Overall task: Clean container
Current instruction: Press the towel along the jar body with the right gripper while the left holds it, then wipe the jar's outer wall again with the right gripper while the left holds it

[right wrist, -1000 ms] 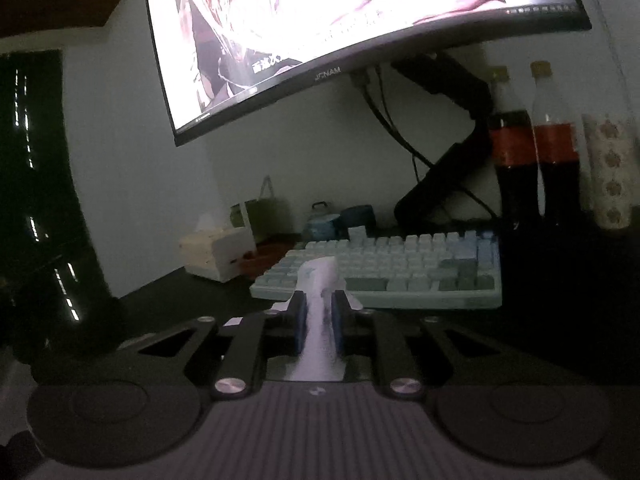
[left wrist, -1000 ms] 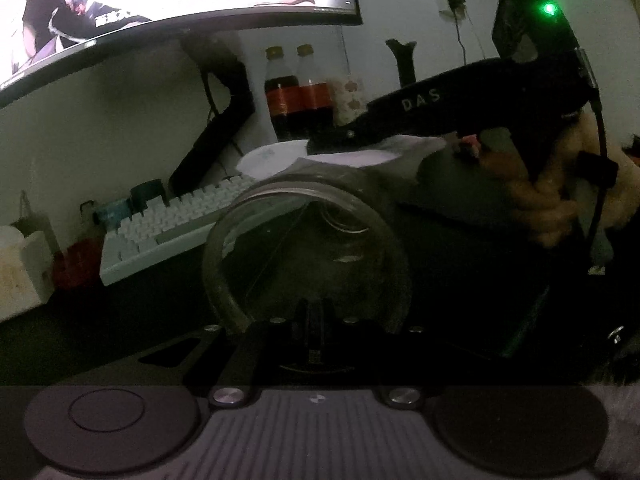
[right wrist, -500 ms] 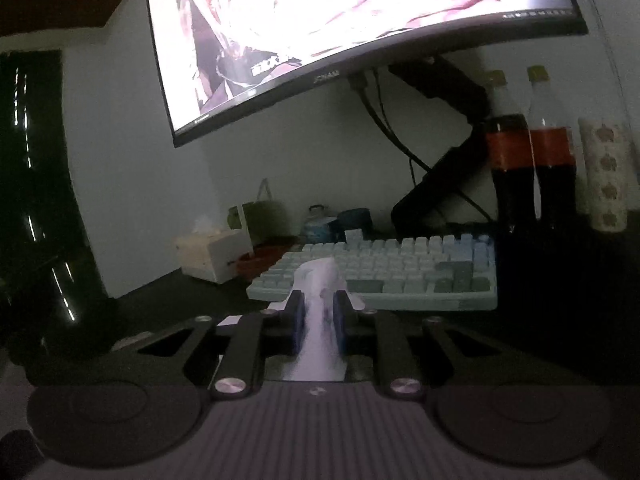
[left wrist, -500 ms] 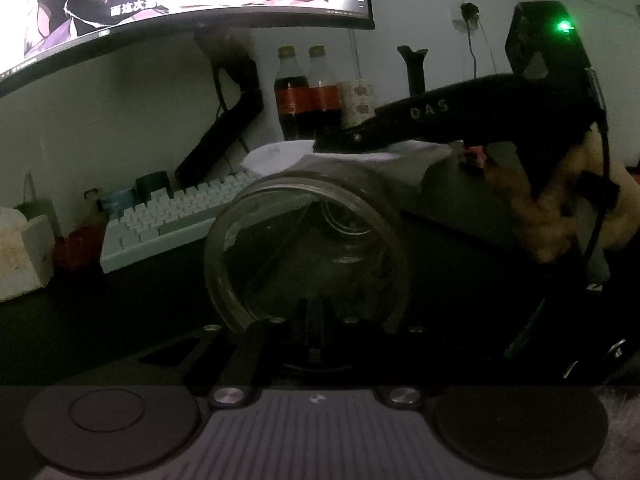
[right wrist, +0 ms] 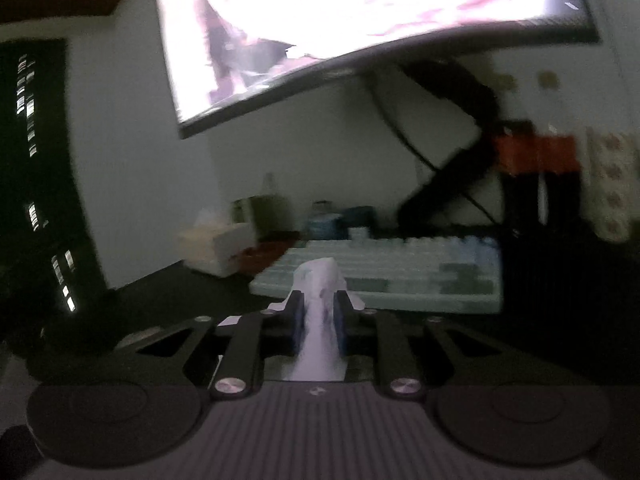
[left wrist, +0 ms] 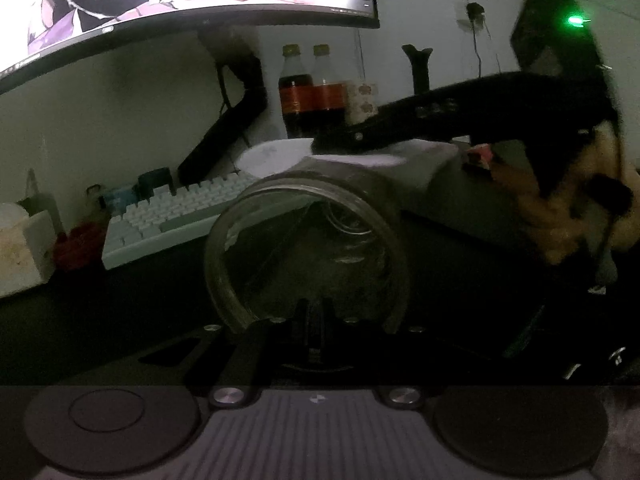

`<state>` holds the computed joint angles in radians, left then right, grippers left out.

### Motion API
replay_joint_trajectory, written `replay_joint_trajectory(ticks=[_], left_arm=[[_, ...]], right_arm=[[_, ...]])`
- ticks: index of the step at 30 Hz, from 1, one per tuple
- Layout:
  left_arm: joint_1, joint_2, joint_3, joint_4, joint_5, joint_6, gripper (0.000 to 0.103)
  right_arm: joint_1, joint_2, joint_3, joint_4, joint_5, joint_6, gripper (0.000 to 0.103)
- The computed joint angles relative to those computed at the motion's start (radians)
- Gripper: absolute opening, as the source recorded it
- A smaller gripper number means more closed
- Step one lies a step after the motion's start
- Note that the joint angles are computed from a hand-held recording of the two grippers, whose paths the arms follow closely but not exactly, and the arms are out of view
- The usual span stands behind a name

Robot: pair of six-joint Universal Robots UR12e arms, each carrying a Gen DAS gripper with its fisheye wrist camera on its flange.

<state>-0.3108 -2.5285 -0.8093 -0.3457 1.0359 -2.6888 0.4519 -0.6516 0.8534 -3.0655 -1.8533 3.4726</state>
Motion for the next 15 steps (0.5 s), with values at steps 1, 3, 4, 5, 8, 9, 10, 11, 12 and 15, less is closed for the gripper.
replay_joint_trajectory(ticks=[1,3,4,5,8,9,10,11,12,15], left_arm=[[0.0,0.0,0.002,-0.005,-0.002,0.0,0.003],[0.002,-0.001,0.006,-0.015,-0.007,0.0,0.003],[0.002,-0.001,0.008,-0.019,-0.009,-0.001,0.003],[0.003,-0.002,0.009,-0.019,-0.01,-0.002,0.003],[0.0,0.002,-0.003,-0.004,-0.002,0.009,0.003],[0.0,0.003,-0.006,0.002,0.002,0.011,0.003],[-0.001,0.004,-0.009,0.009,0.007,0.014,0.003],[-0.002,0.003,-0.009,0.011,0.013,0.017,0.003],[-0.002,0.003,-0.008,0.014,0.018,0.019,0.004],[-0.001,-0.002,0.017,-0.037,0.01,0.007,0.004]], right_arm=[[0.005,0.001,-0.003,0.001,-0.011,-0.01,0.019],[0.008,-0.002,0.004,-0.019,0.028,-0.046,0.019],[0.005,-0.007,0.015,-0.038,0.079,-0.056,0.019],[0.003,-0.009,0.02,-0.049,0.12,-0.066,0.019],[0.003,-0.011,0.024,-0.057,0.14,-0.105,0.018],[-0.001,-0.011,0.026,-0.058,0.147,-0.097,0.018],[-0.003,-0.011,0.025,-0.05,0.124,-0.082,0.017],[0.001,-0.009,0.017,-0.031,0.068,-0.069,0.017],[0.005,-0.004,0.009,-0.012,0.005,-0.058,0.018],[0.004,-0.007,0.014,-0.003,-0.032,0.013,0.02]])
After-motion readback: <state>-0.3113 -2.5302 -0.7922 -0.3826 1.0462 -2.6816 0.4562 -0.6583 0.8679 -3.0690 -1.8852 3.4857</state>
